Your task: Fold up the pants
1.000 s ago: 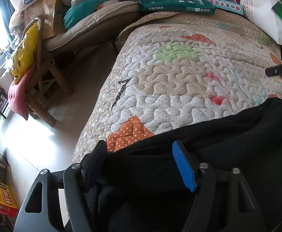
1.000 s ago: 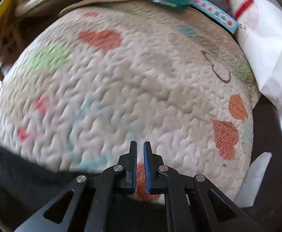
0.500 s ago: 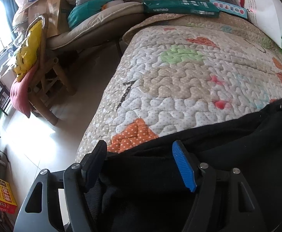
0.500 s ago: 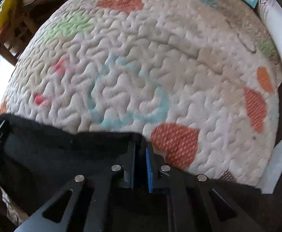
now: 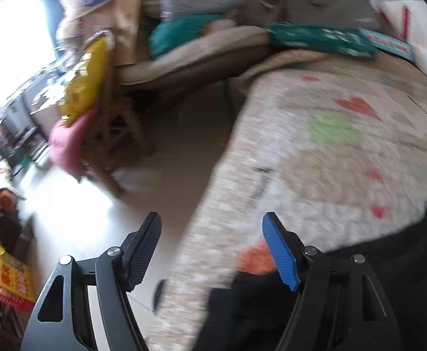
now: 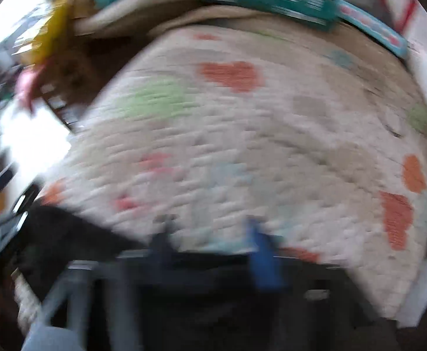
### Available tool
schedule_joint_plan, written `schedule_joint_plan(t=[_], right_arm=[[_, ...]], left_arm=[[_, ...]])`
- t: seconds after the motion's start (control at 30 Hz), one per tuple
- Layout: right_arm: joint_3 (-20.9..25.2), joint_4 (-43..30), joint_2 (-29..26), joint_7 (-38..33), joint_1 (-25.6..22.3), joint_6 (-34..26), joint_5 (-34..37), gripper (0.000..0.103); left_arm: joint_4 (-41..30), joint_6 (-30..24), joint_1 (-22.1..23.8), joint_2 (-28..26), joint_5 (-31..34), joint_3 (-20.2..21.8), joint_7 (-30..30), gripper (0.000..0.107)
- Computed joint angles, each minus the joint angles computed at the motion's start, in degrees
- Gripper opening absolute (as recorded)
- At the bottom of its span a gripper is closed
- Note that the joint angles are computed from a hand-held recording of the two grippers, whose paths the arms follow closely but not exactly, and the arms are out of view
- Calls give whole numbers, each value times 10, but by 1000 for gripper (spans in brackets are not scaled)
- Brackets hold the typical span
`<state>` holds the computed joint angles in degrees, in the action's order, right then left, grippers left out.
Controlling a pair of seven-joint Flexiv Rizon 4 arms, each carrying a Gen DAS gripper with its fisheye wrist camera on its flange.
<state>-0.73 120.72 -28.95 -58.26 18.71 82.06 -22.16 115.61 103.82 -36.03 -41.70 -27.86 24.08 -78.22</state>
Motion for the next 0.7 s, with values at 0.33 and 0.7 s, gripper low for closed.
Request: schedule_joint_plan(t=[0.33, 0.7], right_arm=[[56, -20, -54, -127, 68, 40, -34, 50], [-35, -123, -124, -52, 165, -11, -61, 14]], left_arm=[[25, -23, 96, 52, -27, -13, -84, 72], [33, -51, 184, 78, 60, -86, -140, 72]])
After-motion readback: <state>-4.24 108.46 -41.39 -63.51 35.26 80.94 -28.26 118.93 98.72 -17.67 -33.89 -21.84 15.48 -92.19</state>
